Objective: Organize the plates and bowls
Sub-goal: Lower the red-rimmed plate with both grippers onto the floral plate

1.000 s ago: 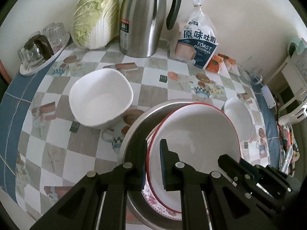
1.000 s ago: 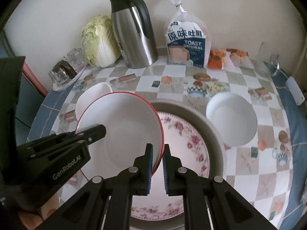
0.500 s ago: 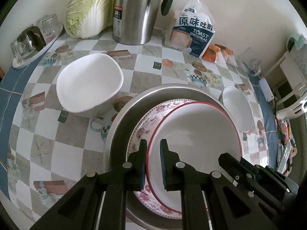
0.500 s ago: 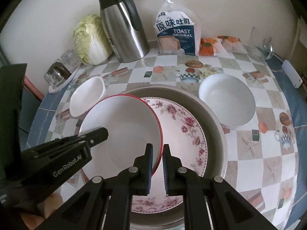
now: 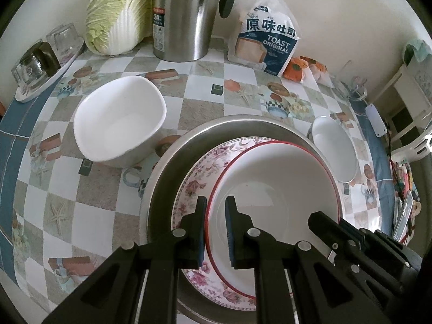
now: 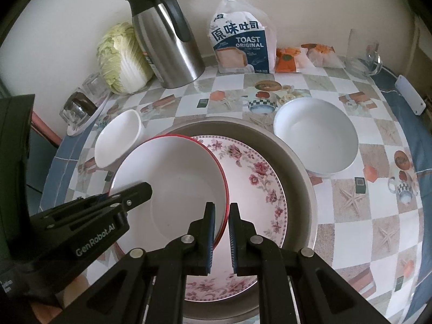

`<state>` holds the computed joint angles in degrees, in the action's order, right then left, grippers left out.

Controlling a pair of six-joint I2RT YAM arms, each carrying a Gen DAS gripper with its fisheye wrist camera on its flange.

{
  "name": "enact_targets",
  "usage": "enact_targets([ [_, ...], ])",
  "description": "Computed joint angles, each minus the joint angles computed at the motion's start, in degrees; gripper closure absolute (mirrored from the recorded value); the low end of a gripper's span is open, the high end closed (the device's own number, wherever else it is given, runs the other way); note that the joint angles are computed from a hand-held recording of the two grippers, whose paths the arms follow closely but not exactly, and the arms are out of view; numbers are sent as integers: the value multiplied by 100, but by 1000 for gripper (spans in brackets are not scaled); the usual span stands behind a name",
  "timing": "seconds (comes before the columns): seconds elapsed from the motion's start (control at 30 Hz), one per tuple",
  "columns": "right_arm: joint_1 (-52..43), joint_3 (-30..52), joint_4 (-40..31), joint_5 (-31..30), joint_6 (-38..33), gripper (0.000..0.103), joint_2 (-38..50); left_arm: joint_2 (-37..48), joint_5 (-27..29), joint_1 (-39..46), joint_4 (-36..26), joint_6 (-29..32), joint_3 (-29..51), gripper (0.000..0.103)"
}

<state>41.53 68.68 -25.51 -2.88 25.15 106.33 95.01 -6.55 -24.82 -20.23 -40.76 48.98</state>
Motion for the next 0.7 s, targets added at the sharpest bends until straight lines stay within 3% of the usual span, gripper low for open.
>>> enact_targets([
  [0.7, -105, -9, 71, -139, 6, 92, 61, 97, -4, 14, -76, 43, 110, 90],
])
